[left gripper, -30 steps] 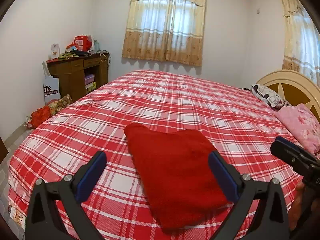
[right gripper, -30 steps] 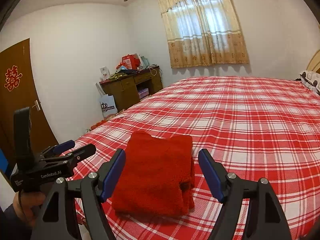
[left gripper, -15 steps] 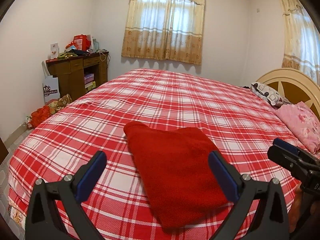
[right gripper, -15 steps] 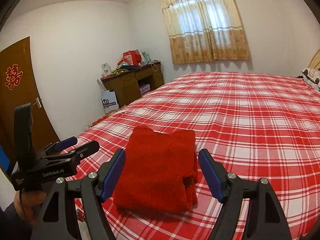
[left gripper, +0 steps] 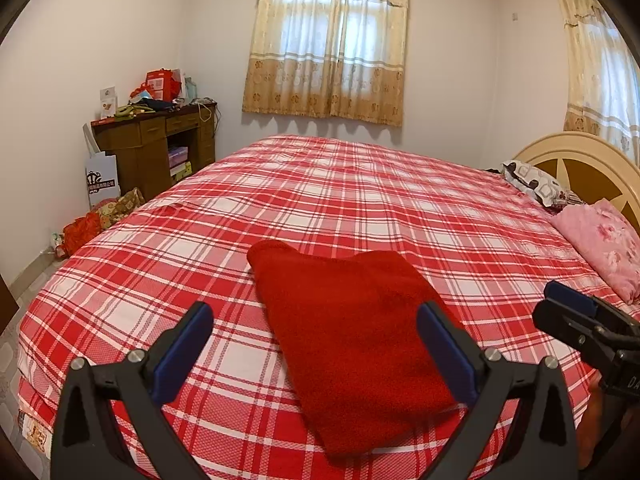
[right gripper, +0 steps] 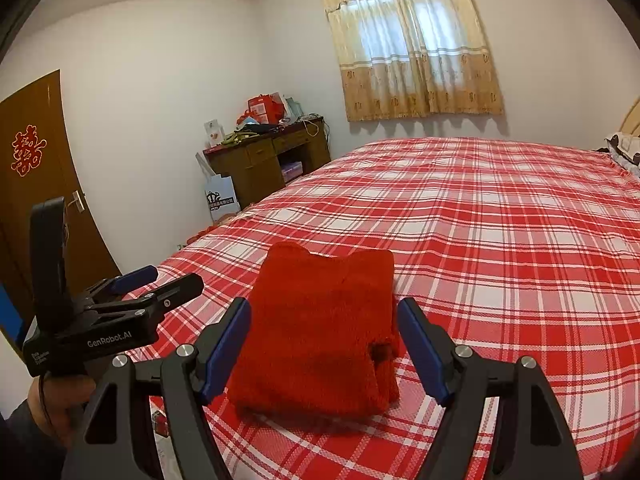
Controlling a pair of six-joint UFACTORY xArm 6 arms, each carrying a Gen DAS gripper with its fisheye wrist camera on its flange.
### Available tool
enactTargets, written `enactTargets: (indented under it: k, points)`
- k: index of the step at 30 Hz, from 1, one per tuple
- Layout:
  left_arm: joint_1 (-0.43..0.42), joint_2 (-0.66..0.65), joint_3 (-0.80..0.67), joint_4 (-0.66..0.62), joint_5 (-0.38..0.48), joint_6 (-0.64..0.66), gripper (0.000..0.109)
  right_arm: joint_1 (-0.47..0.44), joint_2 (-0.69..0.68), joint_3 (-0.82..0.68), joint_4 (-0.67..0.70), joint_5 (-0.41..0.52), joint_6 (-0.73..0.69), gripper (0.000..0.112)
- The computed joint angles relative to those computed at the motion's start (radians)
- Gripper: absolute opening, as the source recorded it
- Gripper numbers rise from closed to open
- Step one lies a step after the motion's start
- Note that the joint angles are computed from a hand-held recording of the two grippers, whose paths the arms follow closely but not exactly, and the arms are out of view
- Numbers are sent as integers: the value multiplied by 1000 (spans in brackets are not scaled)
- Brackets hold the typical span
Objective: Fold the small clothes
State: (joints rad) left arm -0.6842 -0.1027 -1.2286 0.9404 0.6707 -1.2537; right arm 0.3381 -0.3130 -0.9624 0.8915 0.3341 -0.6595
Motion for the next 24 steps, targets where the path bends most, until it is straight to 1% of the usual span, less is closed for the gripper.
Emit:
enactTargets:
  k: [9, 14, 16, 19, 24]
  points:
    - [-2, 4, 0, 2, -5, 9, 103, 2, -3, 8, -5, -10, 6, 76]
    - [-9, 9, -11, 6, 10, 32, 103, 5, -5, 12, 1, -19, 3, 76]
    - [-4, 9, -9, -17, -11, 58, 103, 6, -8, 13, 6, -24, -1, 76]
    - [-13, 12, -17, 10, 20, 42, 103, 6, -10, 14, 17, -30, -14, 76]
    - [-8, 6, -16, 11, 22, 35, 103, 10, -19, 23, 7, -33, -8, 76]
